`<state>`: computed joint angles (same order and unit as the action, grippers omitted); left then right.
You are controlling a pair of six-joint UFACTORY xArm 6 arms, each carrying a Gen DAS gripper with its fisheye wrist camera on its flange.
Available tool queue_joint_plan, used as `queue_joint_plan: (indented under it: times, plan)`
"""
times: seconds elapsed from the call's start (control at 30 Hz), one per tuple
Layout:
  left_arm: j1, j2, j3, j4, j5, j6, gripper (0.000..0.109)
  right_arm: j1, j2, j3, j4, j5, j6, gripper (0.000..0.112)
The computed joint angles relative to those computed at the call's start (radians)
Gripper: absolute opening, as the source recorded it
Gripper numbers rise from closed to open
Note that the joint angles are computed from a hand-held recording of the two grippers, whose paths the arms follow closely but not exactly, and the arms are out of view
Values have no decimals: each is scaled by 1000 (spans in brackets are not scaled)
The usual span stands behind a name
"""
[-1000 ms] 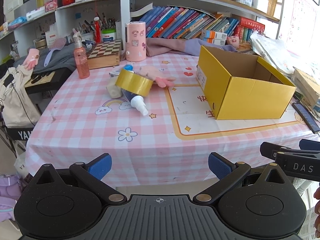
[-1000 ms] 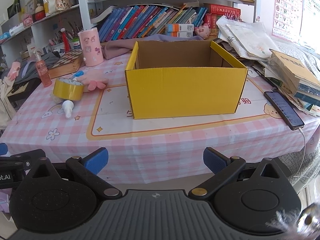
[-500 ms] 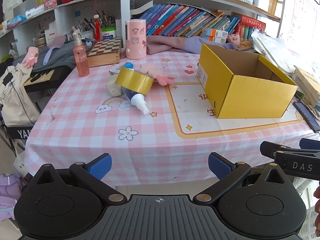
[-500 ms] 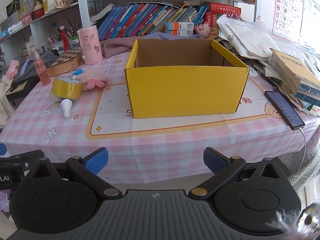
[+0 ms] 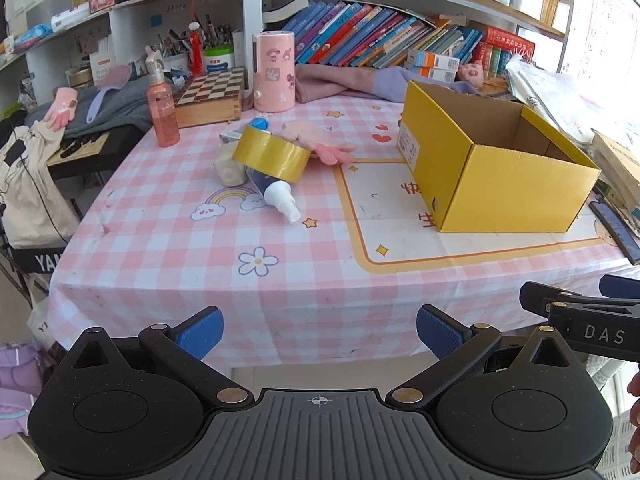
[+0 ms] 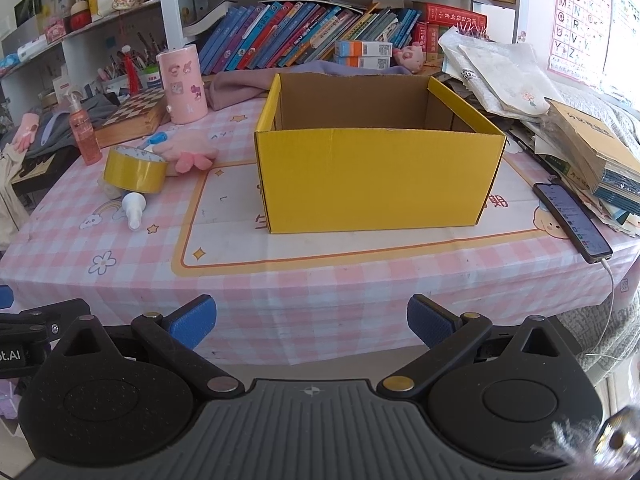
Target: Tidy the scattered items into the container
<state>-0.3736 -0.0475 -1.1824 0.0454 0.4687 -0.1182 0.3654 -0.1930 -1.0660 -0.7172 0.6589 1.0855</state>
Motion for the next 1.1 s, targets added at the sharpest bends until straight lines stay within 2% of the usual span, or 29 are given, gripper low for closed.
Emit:
queue_joint_plan:
  times: [0.7,1.1]
  plan:
    - [10,-23,24,-48,-7,55,103,17,-9,8,-46,-30,48,101]
    - [53,-51,53,-25,-23,4,103,39,46,-49,8,-58,-25,101]
